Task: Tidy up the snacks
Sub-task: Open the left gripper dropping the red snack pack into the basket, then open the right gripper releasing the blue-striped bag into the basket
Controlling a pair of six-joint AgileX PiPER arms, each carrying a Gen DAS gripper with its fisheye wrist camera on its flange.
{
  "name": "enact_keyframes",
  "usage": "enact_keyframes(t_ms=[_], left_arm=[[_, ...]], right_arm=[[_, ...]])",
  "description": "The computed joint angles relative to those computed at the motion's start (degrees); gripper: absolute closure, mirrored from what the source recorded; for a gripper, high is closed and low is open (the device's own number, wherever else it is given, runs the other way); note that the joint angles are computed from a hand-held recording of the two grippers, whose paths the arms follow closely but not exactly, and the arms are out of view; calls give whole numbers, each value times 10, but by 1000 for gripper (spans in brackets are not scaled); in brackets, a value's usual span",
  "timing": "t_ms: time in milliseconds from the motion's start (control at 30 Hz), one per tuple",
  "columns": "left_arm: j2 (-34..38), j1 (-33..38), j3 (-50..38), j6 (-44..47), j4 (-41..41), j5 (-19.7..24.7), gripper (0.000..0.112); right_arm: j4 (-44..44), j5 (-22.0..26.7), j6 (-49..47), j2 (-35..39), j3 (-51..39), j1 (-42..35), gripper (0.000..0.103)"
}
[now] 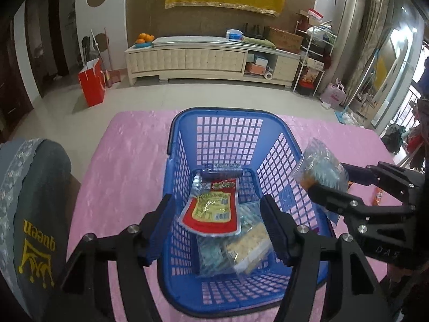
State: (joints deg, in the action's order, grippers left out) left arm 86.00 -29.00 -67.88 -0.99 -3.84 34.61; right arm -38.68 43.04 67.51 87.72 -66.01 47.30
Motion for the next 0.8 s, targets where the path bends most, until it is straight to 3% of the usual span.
enact_keyframes(t_ms=[800], left_arm=[[-108, 60, 99, 67, -75, 10, 49]], right_arm=[[11, 76, 16, 38, -65, 69, 44]])
